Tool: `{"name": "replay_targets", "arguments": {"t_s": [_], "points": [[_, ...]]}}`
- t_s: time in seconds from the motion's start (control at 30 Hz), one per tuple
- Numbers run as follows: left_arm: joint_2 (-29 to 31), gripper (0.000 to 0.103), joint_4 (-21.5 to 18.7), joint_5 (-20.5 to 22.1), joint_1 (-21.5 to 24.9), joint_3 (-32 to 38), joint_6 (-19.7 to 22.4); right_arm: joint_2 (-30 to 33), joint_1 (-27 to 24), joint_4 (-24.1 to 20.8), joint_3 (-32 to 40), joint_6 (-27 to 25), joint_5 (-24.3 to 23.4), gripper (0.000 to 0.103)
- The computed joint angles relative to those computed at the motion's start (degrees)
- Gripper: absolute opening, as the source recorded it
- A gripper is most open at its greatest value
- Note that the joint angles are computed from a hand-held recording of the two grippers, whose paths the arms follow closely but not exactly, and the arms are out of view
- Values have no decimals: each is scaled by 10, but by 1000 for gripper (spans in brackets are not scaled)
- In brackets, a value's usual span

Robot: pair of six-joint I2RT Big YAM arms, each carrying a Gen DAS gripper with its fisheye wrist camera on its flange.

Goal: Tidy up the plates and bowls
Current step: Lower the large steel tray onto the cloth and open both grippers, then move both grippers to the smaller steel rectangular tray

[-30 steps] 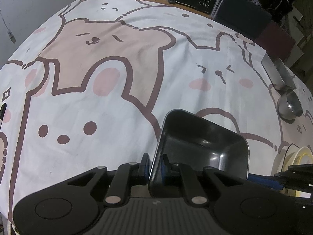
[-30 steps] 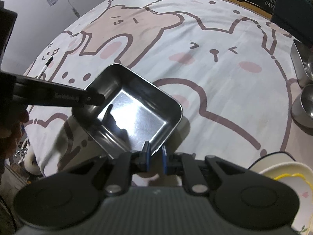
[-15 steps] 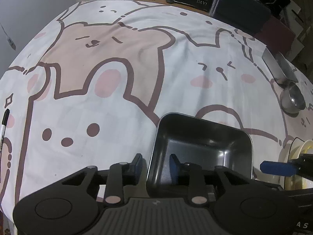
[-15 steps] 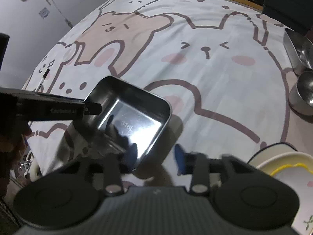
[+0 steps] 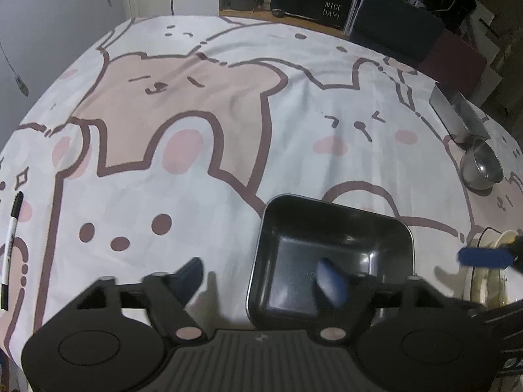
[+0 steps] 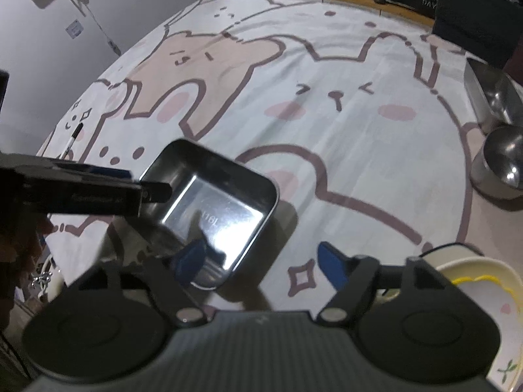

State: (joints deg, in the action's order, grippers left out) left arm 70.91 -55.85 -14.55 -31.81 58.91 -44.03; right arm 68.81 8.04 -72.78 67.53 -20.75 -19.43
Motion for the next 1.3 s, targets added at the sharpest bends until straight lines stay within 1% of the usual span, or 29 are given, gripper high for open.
{"name": "replay_targets", "arguments": {"t_s": [0.03,0.07,0.1,0.13,0.17,0.3,0.4,0.5,0.6,0.7,0.8,0.93,1.03,1.17,1.3], "points": [[-1,88,-1,-3,-1,0,-2,-2,-3,3,0,-1,-2,89],[-3,91,0,-5,-1,-1,-5,-4,-7,6,1,-2,-4,94],[-5,97,1,-7,-2,-2,-8,-6,-11,9,2,-4,-6,96],[-9,101,8,-11,-3,-5,-11,-9,-15,14,2,-5,-9,101],[-13,102,18,-14,-4,-8,-12,-12,-20,21,1,-6,-9,102],[-12,103,44,-26,-13,-1,-21,-25,-50,56,-2,-6,-12,102],[4,103,58,-35,-25,19,-18,-24,-83,70,6,-12,-23,102],[33,103,63,-41,-40,51,-6,-18,-120,85,14,-8,-36,103],[63,103,77,-37,-54,83,18,-8,-161,102,24,-1,-48,103],[95,103,90,-35,-64,117,33,4,-201,127,33,4,-55,103],[129,103,104,-24,-70,156,49,23,-239,152,45,24,-65,103],[186,103,117,-4,-65,224,64,57,-283,193,61,74,-70,103],[234,103,113,4,-60,282,85,79,-305,226,67,118,-63,103],[306,103,102,4,-51,372,118,114,-321,256,81,165,-47,103],[371,103,95,9,-36,455,136,161,-334,262,112,189,-39,103]]}}
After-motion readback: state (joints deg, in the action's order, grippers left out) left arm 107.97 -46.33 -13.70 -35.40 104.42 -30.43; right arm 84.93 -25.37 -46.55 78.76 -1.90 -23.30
